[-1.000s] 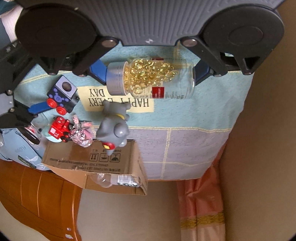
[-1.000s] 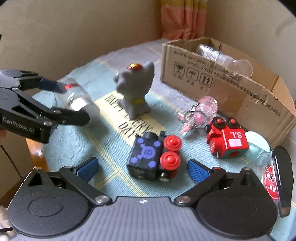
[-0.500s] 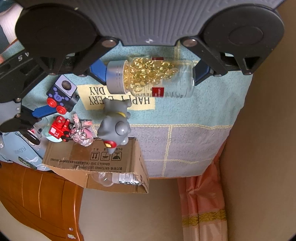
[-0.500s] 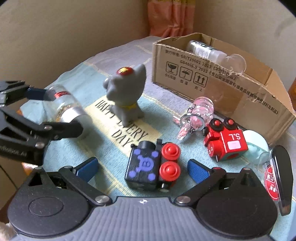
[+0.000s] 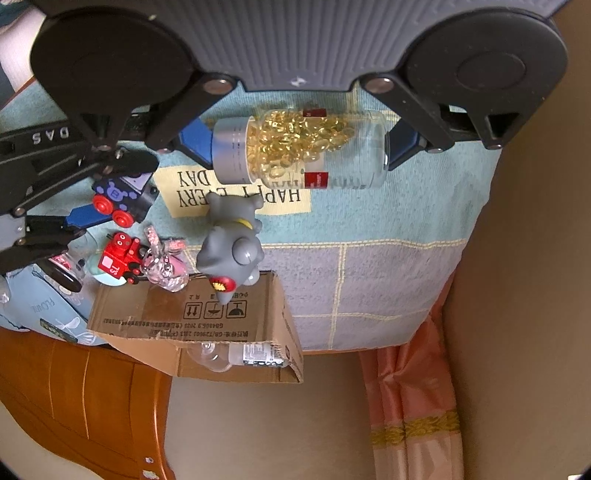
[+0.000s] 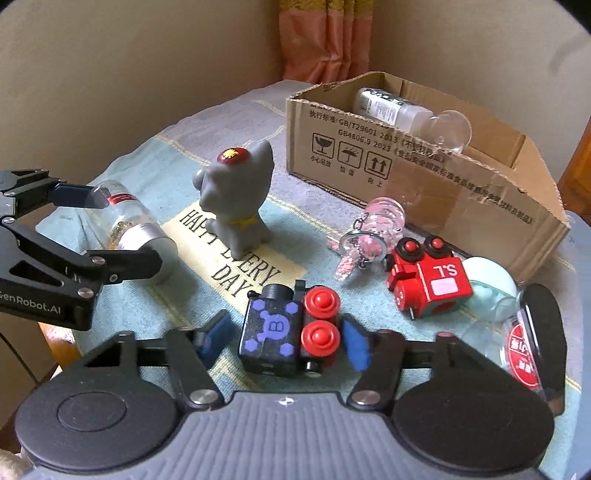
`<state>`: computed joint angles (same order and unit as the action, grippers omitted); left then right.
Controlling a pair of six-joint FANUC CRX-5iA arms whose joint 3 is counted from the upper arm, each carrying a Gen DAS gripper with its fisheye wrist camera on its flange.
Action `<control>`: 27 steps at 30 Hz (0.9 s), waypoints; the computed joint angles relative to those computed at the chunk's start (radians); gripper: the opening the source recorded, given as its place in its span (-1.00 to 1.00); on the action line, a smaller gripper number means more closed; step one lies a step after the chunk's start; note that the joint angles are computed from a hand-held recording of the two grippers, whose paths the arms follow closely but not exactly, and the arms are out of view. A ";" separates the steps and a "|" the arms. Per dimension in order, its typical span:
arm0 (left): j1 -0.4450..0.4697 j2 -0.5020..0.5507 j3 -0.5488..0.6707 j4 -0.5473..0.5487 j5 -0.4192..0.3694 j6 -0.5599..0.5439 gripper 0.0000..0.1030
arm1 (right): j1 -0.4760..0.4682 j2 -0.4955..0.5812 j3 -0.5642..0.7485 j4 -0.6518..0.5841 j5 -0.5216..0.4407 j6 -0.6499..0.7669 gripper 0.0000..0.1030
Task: Organize rigid objects
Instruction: 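Close the right tool on the black-and-red cube toy, then carry the capsule bottle and cube toy into the cardboard box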
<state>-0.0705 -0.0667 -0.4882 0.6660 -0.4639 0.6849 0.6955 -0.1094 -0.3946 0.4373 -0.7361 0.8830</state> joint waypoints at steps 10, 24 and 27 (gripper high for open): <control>0.023 0.001 0.076 -0.108 -0.132 0.021 0.80 | -0.012 -0.024 0.044 -0.103 -0.067 0.135 0.06; 0.048 0.027 0.270 -0.099 -0.365 -0.047 0.80 | -0.050 -0.129 0.103 -0.116 -0.157 0.262 0.06; 0.031 0.058 0.330 -0.093 -0.384 -0.049 0.80 | -0.071 -0.138 0.118 -0.092 -0.155 0.266 0.06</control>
<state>-0.0399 -0.0085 -0.1586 0.5734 -0.8480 0.6356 0.6245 -0.2479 -0.2771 0.3454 -0.8909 1.1489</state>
